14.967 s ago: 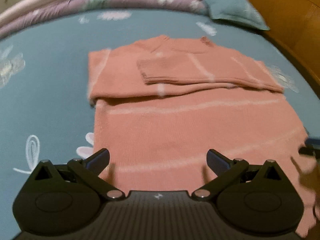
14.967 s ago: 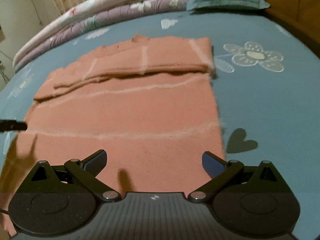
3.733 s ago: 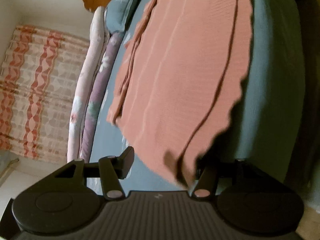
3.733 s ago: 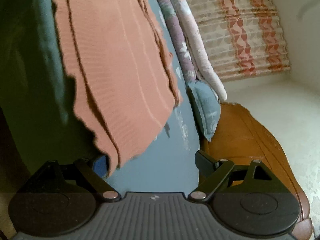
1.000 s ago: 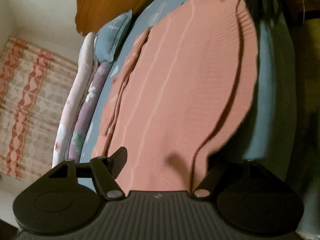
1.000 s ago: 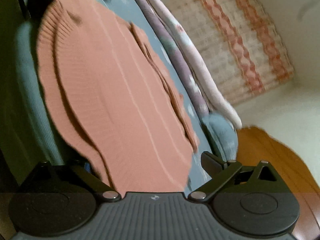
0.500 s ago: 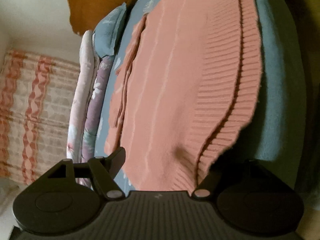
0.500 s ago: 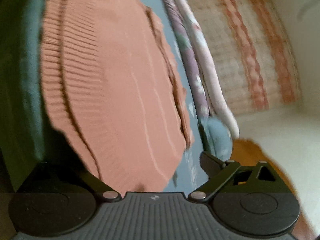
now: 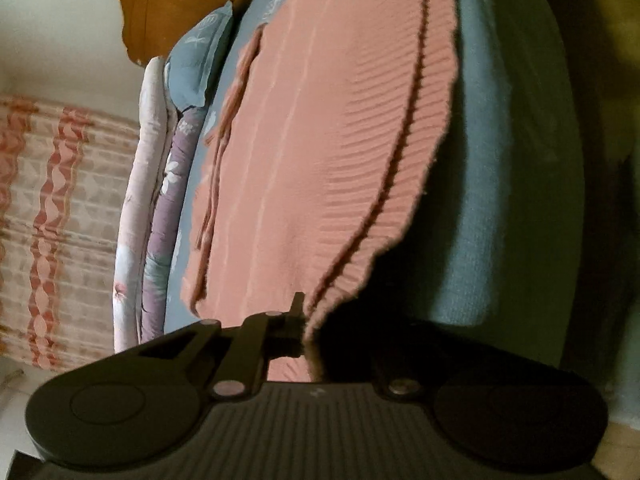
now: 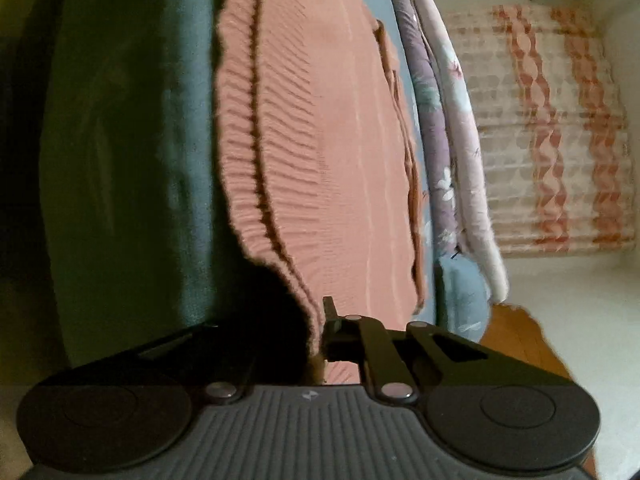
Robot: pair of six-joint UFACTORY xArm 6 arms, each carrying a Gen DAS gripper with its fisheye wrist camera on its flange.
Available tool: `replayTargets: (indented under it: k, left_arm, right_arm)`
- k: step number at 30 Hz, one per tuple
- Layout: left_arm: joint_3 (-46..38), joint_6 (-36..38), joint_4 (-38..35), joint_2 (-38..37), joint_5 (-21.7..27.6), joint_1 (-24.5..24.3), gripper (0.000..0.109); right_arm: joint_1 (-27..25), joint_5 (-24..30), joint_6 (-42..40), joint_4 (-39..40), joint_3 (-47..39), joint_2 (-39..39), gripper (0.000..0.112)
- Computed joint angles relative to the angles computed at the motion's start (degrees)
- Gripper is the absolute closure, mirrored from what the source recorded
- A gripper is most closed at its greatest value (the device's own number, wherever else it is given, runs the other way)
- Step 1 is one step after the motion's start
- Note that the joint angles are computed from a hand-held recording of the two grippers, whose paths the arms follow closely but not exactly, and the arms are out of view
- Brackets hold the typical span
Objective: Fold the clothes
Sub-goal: 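Close both grippers on the side edge of the pink sweater, then lift the side edge with both grippers and fold it over the body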
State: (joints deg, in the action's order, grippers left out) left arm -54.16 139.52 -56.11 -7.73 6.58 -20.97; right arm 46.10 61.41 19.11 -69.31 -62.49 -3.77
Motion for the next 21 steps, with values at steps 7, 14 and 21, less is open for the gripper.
replayTargets:
  k: [7,14,21]
  left_arm:
    - [-2.77,-5.13,4.95,-0.64,5.73,2.65,0.104]
    - [-13.34,-13.86,13.66,3.84,12.35,4.02,0.104]
    - [-33.68,-33.77,31.39,15.59,24.56,5.25,0.103]
  right_arm:
    - [-1.35,-1.71,-3.81,4.09,-1.67,-2.05,0.102]
    - [-6.51,-5.00,-11.53,5.35,-8.76,0.31,0.102]
    - [-13.40,-6.08,-22.41,14.54,-21.59,6.95,0.102]
